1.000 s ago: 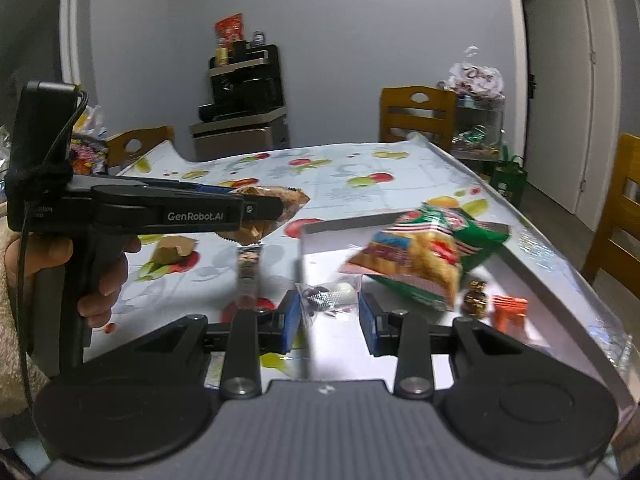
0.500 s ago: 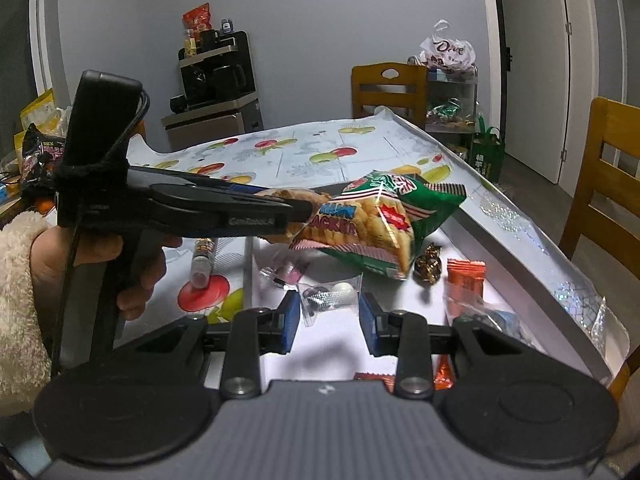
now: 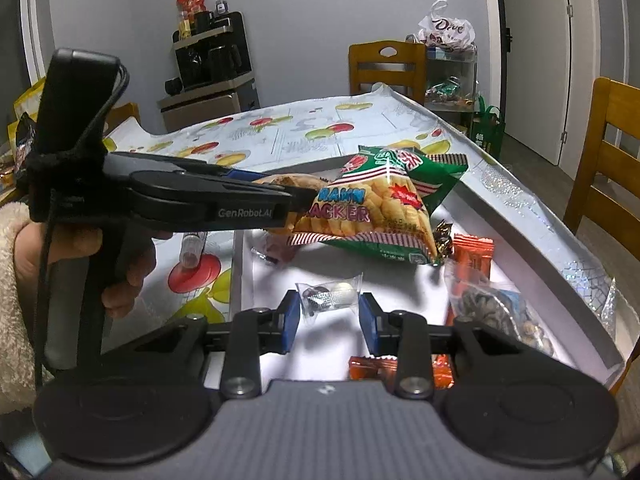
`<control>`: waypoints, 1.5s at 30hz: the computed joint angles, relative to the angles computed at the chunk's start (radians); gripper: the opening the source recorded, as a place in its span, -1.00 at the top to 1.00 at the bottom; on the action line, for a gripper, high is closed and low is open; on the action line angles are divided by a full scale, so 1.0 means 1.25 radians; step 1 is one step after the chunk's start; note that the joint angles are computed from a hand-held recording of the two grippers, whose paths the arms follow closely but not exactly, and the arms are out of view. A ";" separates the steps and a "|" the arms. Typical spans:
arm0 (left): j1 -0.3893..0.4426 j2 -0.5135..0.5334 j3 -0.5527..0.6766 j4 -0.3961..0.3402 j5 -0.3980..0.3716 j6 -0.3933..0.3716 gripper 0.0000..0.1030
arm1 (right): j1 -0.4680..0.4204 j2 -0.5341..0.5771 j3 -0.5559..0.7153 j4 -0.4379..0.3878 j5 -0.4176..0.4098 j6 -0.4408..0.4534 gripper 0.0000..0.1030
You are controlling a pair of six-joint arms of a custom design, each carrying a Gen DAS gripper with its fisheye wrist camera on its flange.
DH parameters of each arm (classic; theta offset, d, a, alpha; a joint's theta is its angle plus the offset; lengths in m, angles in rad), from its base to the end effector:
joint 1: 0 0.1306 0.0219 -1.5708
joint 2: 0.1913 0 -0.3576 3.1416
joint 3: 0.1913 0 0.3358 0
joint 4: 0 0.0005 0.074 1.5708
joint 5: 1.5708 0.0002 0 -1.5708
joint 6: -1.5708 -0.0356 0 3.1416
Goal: Organize snacks
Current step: 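Open the left gripper over the box while the right gripper releases the clear packet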
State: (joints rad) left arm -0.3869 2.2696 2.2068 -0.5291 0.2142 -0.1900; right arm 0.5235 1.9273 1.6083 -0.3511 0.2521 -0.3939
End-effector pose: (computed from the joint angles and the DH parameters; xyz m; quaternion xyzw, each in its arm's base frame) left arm 0.6685 -0.2811 0.2737 0.2978 0.8270 -0.1398 0.4559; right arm 0.5346 0.2978 0.2630 -0.0032 0.8948 0.0897 0.4373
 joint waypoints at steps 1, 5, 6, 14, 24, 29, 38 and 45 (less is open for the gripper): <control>0.001 0.000 0.001 0.000 0.001 0.001 0.21 | 0.000 0.002 0.003 -0.003 -0.001 -0.001 0.37; 0.002 -0.021 -0.041 0.051 -0.006 0.010 -0.04 | 0.001 0.006 0.012 -0.013 0.005 -0.006 0.37; 0.003 -0.030 -0.058 0.072 -0.009 0.011 -0.20 | 0.001 0.007 0.013 -0.015 0.007 -0.006 0.37; 0.007 -0.056 -0.097 0.104 -0.005 0.017 -0.32 | 0.004 0.019 0.033 -0.029 0.009 -0.004 0.37; 0.016 -0.076 -0.129 0.104 -0.001 0.030 -0.32 | -0.003 0.057 0.103 -0.068 0.034 0.004 0.37; 0.022 -0.089 -0.151 0.114 -0.006 0.032 -0.32 | -0.002 0.079 0.142 -0.092 0.040 0.012 0.37; 0.035 -0.110 -0.184 0.127 -0.010 0.039 -0.34 | -0.001 0.094 0.177 -0.110 0.049 0.002 0.27; 0.040 -0.122 -0.204 0.142 -0.001 0.042 -0.39 | 0.005 0.077 0.156 -0.081 0.058 -0.004 -0.21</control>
State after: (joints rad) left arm -0.3369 2.1175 1.9515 -0.3510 0.2125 -0.1369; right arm 0.5295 2.0241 1.8029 -0.4520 0.3241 -0.3990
